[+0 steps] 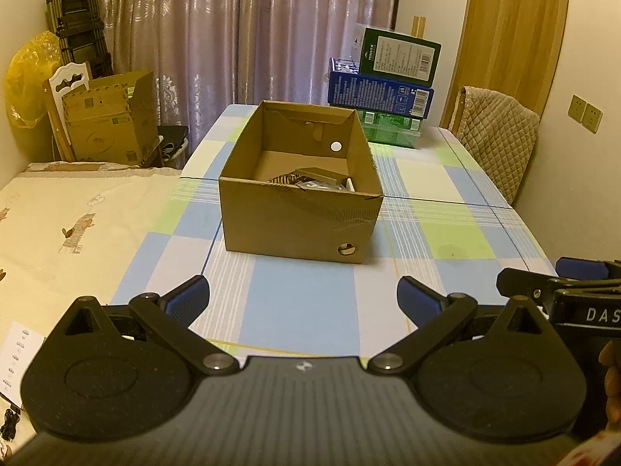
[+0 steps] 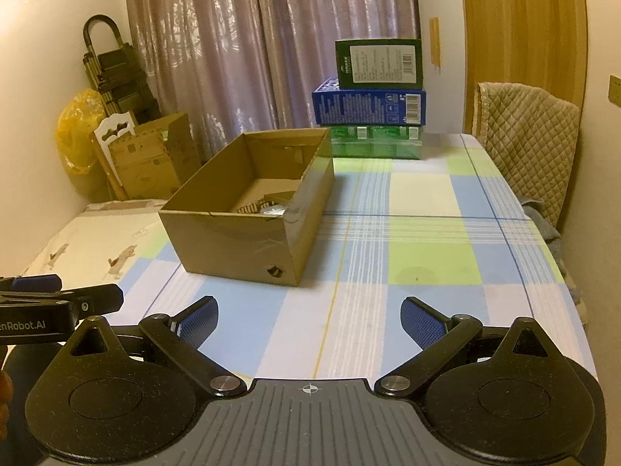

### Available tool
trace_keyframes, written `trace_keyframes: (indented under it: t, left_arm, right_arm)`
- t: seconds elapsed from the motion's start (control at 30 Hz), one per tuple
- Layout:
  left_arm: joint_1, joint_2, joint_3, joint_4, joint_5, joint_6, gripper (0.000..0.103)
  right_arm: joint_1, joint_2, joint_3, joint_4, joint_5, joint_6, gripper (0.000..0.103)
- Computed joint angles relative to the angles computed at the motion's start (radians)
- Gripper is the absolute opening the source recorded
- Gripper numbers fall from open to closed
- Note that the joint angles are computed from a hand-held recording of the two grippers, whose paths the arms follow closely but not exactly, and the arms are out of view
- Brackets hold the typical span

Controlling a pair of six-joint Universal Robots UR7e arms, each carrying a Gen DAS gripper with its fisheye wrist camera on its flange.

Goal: Organize rigid objects

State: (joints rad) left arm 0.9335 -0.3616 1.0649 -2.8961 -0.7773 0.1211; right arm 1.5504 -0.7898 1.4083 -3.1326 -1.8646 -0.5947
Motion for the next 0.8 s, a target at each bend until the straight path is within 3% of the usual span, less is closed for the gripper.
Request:
trace_keyframes:
  t: [0.8]
  left_arm:
    - [0.001, 0.004, 0.002, -0.006, -0.005, 0.004, 0.102]
  right_arm:
    - [-0.004, 0.004, -0.003, -0.007, -0.005, 0.005, 0.098]
